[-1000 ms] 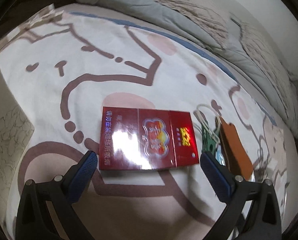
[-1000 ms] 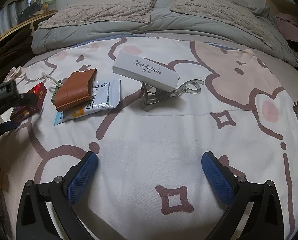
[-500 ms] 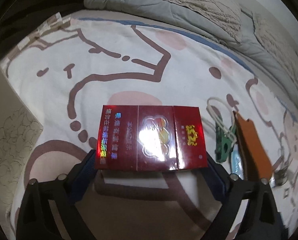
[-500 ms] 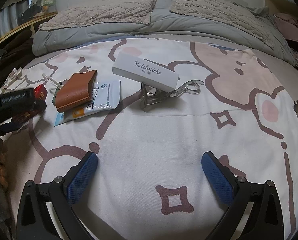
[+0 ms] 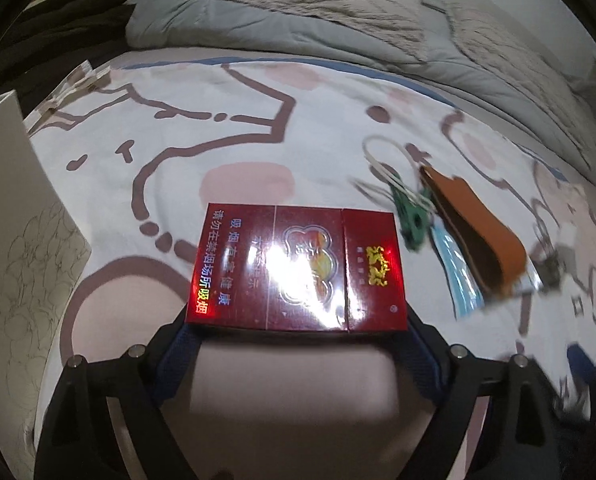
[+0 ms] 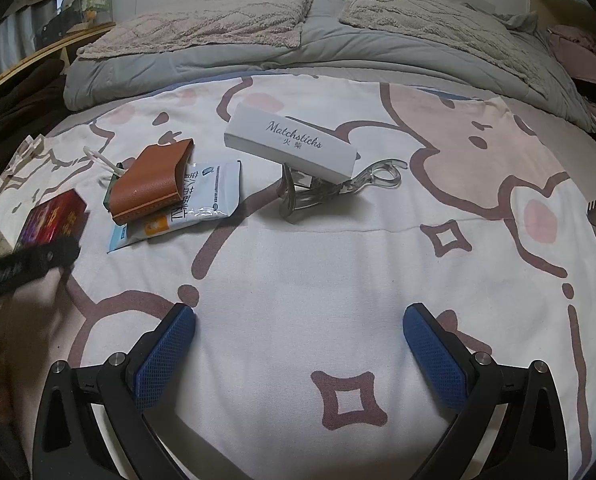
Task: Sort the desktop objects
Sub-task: 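Close the left gripper on the red cigarette pack and lift it, then grasp the white matchbox with the right gripper and lift it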
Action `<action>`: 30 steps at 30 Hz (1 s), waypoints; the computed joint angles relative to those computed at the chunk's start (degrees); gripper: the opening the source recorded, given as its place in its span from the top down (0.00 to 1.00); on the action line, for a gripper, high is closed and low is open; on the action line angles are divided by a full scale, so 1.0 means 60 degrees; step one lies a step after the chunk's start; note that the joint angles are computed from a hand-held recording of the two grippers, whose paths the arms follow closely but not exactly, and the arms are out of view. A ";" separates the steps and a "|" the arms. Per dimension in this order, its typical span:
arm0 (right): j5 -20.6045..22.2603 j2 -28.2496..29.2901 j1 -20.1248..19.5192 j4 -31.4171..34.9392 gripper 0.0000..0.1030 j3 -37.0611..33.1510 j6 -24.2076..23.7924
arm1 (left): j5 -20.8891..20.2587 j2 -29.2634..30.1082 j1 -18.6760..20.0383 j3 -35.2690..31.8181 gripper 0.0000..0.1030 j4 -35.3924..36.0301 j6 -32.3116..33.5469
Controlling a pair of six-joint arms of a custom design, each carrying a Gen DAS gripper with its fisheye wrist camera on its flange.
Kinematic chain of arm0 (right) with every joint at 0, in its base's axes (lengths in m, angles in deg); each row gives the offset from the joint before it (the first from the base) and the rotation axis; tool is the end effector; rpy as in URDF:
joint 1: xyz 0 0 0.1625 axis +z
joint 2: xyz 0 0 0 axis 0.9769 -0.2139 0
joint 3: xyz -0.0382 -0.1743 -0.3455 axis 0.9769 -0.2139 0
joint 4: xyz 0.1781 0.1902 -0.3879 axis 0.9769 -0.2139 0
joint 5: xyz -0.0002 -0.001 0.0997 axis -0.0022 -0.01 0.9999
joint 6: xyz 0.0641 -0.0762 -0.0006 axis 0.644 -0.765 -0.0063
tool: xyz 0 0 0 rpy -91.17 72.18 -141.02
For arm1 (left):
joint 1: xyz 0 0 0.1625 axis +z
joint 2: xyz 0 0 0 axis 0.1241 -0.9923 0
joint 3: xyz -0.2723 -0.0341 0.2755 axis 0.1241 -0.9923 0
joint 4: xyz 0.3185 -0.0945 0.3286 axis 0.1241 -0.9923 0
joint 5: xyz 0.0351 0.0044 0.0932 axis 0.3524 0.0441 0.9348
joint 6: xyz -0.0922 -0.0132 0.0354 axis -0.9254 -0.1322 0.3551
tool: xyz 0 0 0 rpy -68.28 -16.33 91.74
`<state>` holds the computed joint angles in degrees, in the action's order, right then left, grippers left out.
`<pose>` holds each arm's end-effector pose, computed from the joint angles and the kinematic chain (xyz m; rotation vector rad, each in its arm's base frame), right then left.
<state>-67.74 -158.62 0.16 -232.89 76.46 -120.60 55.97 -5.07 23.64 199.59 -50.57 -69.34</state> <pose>0.0091 -0.4644 0.2759 0.6407 -2.3576 0.6922 -0.3315 -0.4497 -0.0333 -0.1702 2.1789 -0.9281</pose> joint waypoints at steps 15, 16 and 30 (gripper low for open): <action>0.0269 -0.0110 -0.0113 0.0330 0.00 -0.0064 0.0121 | -0.0261 0.0155 -0.1002 0.0660 0.12 -0.1137 0.1171; 0.0333 -0.0160 -0.0130 0.0372 0.00 -0.0056 0.0147 | -0.0239 0.0149 -0.1013 0.0720 0.12 -0.1286 0.1195; 0.0347 0.0280 0.0806 0.1294 0.14 -0.1971 0.1783 | -0.0131 0.0081 -0.1061 0.1159 0.12 -0.2598 0.1608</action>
<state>-65.66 -156.94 4.99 -225.12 64.64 -109.91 55.18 -4.58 17.27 206.54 -66.16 -59.70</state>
